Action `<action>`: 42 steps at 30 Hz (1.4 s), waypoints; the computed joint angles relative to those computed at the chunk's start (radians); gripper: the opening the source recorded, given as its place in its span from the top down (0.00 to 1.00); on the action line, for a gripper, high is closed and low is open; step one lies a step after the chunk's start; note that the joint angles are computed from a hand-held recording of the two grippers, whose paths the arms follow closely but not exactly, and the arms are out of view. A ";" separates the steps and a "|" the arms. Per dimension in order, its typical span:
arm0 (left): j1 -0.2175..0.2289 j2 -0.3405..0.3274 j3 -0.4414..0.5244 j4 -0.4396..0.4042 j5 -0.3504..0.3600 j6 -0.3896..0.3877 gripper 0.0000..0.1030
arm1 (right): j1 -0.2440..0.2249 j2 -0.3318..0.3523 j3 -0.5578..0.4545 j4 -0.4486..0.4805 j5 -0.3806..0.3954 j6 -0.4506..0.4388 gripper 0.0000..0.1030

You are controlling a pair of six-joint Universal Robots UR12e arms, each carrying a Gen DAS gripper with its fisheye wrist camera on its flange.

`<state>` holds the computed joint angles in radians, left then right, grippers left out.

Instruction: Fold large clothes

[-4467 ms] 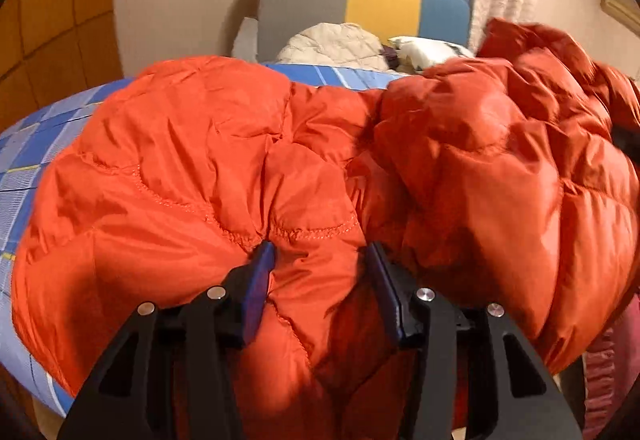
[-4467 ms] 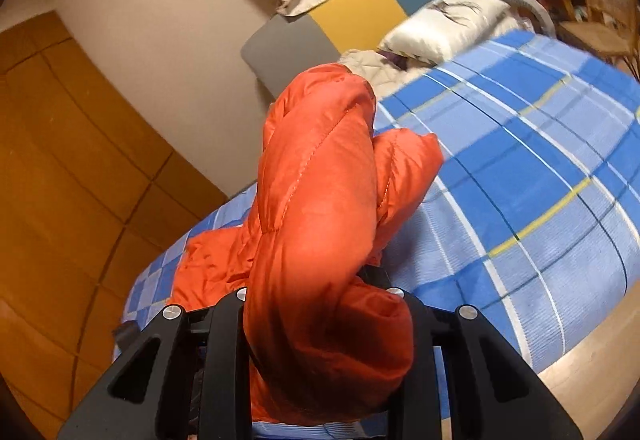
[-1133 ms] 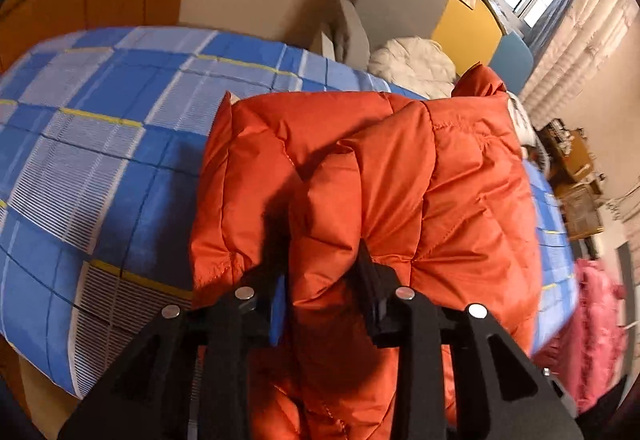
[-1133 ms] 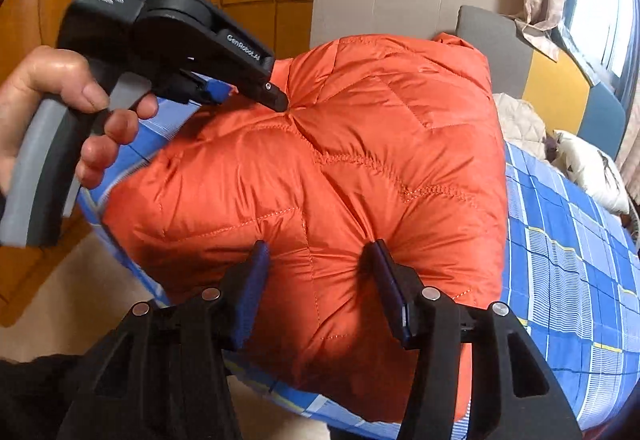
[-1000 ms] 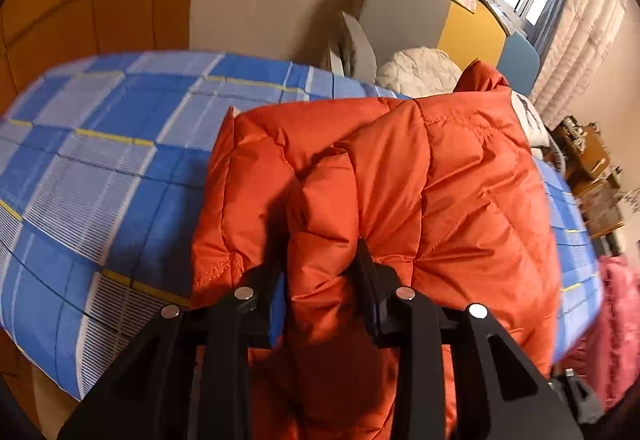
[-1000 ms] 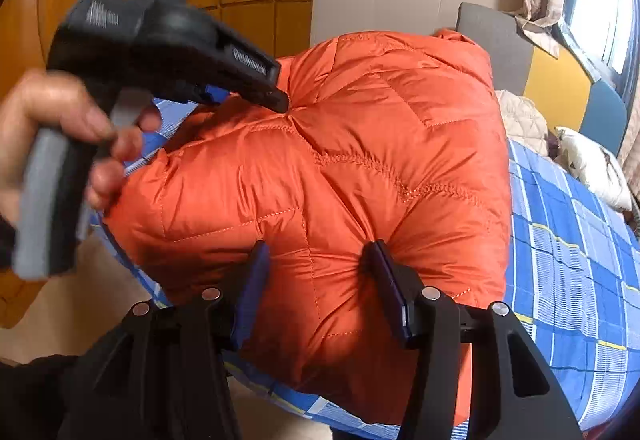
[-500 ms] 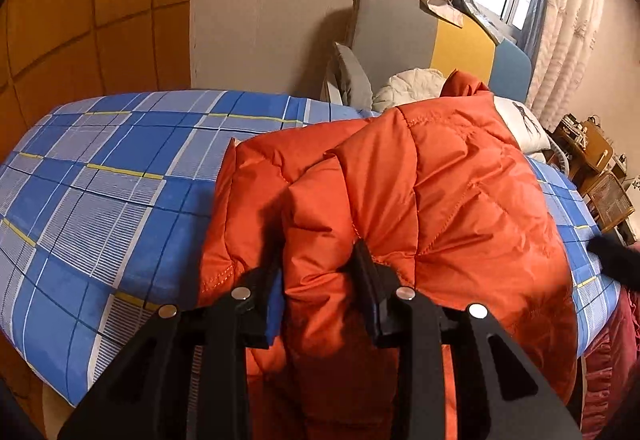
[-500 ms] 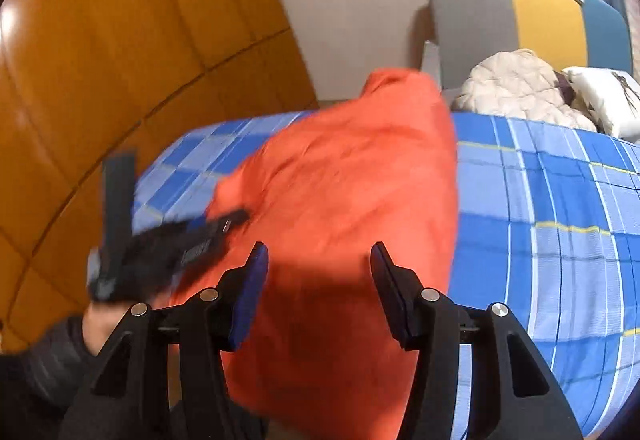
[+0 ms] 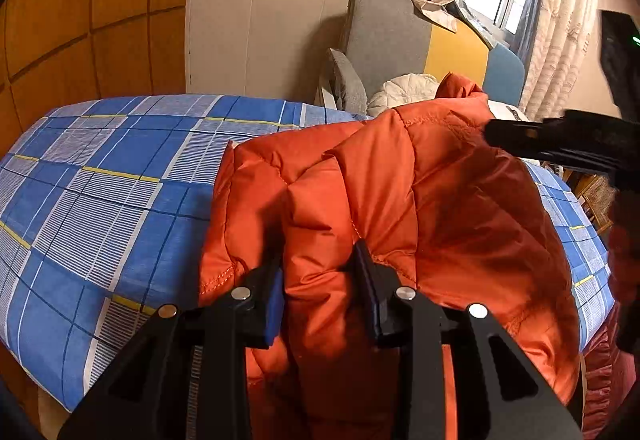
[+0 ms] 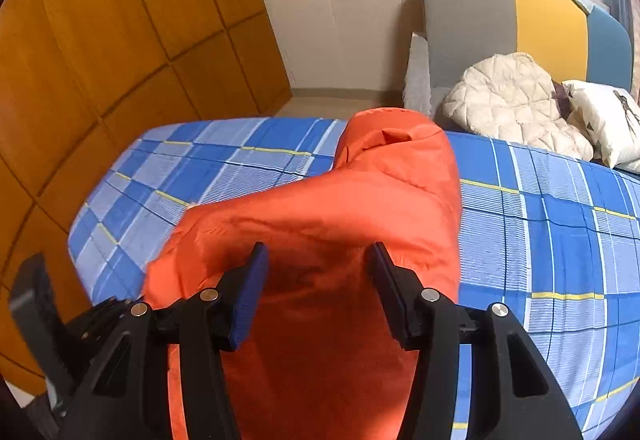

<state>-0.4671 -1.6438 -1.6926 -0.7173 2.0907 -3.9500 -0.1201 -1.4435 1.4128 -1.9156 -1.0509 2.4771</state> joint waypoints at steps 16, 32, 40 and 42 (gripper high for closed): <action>0.023 0.005 -0.050 0.075 -0.047 0.012 0.70 | 0.020 0.018 -0.007 0.030 0.010 -0.021 0.26; 0.045 0.030 -0.108 0.154 -0.096 -0.020 0.71 | -0.182 0.048 -0.006 0.584 0.290 -0.153 0.03; 0.072 0.060 -0.179 0.258 -0.167 -0.096 0.70 | -0.163 0.112 -0.053 0.833 0.344 -0.303 0.03; 0.085 0.066 -0.219 0.353 -0.208 -0.131 0.73 | -0.155 0.116 -0.061 0.847 0.347 -0.322 0.03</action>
<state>-0.3820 -1.5774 -1.9112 -0.3642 1.8823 -4.0808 -0.2755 -1.3275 1.3518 -1.0688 -0.7036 2.1549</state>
